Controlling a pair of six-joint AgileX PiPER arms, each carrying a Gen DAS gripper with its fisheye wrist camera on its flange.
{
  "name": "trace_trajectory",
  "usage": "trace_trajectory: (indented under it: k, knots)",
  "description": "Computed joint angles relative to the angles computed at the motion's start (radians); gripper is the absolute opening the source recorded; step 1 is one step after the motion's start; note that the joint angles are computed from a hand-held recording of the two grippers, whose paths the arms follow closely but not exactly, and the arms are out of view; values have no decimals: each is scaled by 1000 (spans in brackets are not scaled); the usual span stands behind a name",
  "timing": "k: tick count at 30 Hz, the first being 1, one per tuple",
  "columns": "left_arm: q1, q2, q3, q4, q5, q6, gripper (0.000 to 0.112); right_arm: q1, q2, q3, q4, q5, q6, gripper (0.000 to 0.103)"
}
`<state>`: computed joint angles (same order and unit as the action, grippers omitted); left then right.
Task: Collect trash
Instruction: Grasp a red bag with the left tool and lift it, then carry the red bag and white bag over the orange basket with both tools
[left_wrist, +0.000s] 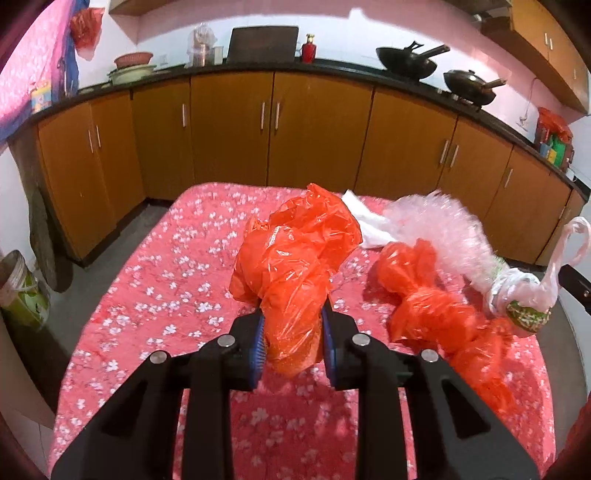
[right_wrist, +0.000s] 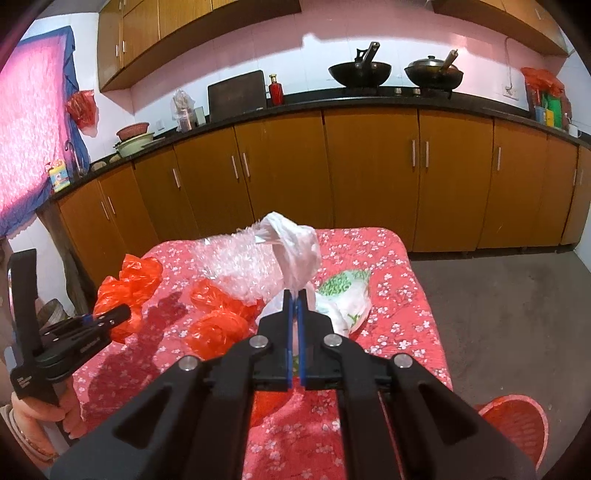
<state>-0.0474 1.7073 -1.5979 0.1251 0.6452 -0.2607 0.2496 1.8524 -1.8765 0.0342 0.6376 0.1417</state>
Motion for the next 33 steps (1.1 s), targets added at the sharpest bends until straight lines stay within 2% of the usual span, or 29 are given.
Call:
trace_trajectory:
  k: [10, 18, 25, 33]
  knots:
    - [-63, -101, -14, 20, 21, -12, 25, -52, -146, 88, 34, -25, -24, 4]
    - [-192, -139, -31, 52, 34, -48, 25, -142, -277, 194, 72, -44, -86, 4]
    - [-343, -122, -57, 83, 33, -97, 25, -276, -367, 266, 148, -42, -182, 3]
    - [-511, -49, -117, 112, 40, -146, 25, -526, -440, 352, 372, -21, -416, 3]
